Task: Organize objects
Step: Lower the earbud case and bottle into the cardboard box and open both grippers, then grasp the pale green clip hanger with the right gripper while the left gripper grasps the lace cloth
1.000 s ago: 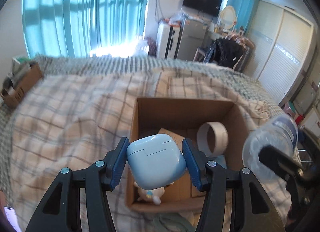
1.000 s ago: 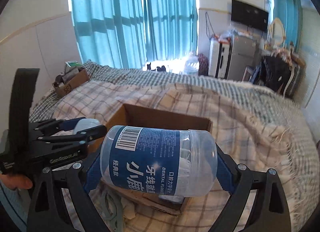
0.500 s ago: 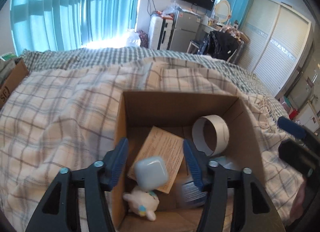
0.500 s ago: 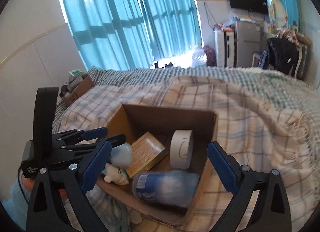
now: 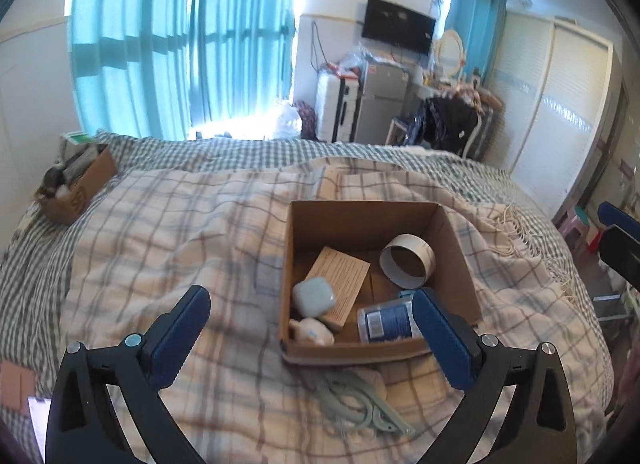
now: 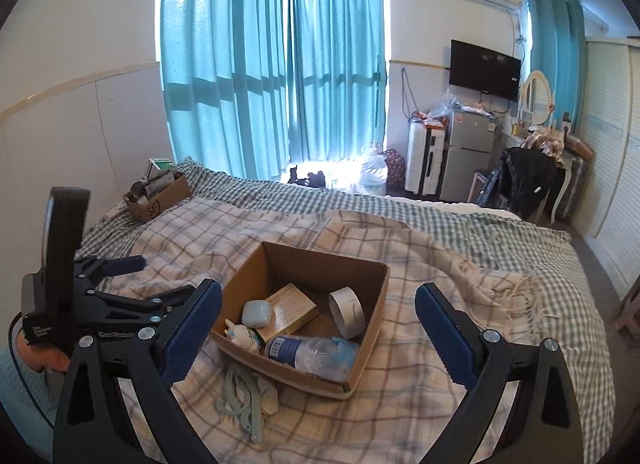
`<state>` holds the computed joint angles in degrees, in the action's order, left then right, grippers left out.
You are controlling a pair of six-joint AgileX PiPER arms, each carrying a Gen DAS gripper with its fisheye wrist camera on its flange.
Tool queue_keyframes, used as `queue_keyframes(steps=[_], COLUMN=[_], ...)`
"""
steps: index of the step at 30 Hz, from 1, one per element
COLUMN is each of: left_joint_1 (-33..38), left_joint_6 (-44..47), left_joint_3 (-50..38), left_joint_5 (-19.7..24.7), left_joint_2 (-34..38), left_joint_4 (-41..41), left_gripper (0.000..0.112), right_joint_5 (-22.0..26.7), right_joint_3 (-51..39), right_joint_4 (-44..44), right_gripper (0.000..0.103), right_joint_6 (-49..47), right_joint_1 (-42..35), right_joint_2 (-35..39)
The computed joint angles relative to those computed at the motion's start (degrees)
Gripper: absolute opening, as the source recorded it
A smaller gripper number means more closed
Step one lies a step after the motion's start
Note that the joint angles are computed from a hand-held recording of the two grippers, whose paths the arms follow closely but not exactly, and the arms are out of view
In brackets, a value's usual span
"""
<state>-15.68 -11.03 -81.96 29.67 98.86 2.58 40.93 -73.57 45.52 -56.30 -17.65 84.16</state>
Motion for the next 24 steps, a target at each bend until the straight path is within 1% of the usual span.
queue_keyframes(steps=[2,4,5,6,7,9,10,11,12,13,15,16,17,18,19,21,22,24], left_joint_1=[0.42,0.39,0.66,1.3,1.64,1.92,1.84,2.08,2.31,2.81,4.14,4.47,4.73,5.02,5.66,6.68,6.79,7.59], left_joint_6=[-0.49,-5.09,-4.83,-2.29,-1.57,-5.77,-10.22,-12.97,-13.87,-12.81,-8.44,-8.13,-9.38,-9.76,-8.19,-3.83,-3.25,1.78], left_joint_3=[4.29,9.45,11.35,13.77,15.64,18.09,18.69,18.48,18.15,18.15,18.03,18.55,18.6,18.44,17.95,17.12,16.89,17.62], left_joint_5=[-1.95,-4.91,-6.22,-8.56,-10.5,-12.94,-13.5,-12.93,-12.41,-12.33,-12.05,-12.41,-12.5,-12.47,-12.16,-11.39,-11.14,-11.9], left_joint_2=[-1.96,-3.49,-3.91,-4.09,-3.98,-3.25,-2.21,-0.56,0.6,1.19,2.32,2.32,2.59,2.89,3.57,4.5,4.58,4.42], left_joint_4=[0.11,3.82,3.56,1.25,0.86,5.45,9.94,12.93,13.62,12.31,7.18,6.89,8.12,8.38,6.42,1.49,0.7,-4.4], left_gripper=[0.103,0.103,0.103,0.103,0.103,0.103,0.103,0.103,0.103,0.103,0.103,0.103,0.103,0.103,0.103,0.103,0.103,0.103], right_joint_5=[-1.17,-3.18,-4.73,-5.63,-6.54,-10.74,-12.25,-13.59,-14.27,-15.19,-16.67,-17.15,-18.03,-18.06,-17.13,-16.28,-15.83,-15.14], right_joint_3=[2.87,6.16,7.92,9.05,10.02,12.68,13.25,13.49,13.7,13.72,13.71,13.61,13.43,12.96,11.94,10.83,10.48,9.67], right_joint_4=[-0.58,-0.98,-1.99,-2.68,-3.61,-6.84,-8.7,-11.41,-12.79,-14.32,-16.96,-17.42,-19.41,-21.67,-23.56,-25.21,-25.3,-26.32], right_gripper=[0.097,0.097,0.097,0.097,0.097,0.097,0.097,0.097,0.097,0.097,0.096,0.089,0.082,0.067,0.06,0.059,0.059,0.059], right_joint_6=[-0.24,-0.71,0.01,0.48,1.16,3.84,5.36,7.89,9.17,10.88,14.12,14.89,17.81,20.56,22.35,23.69,23.63,24.62], right_joint_1=[-0.1,0.37,1.3,1.99,2.84,6.03,7.32,9.19,10.26,11.59,13.6,14.14,15.36,16.26,17.15,18.68,19.21,20.18], right_joint_2=[-2.11,-3.32,-3.39,-3.15,-2.59,-0.3,1.29,3.88,5.51,7.58,11.7,13.32,15.33,16.89,18.62,21.08,21.99,23.79])
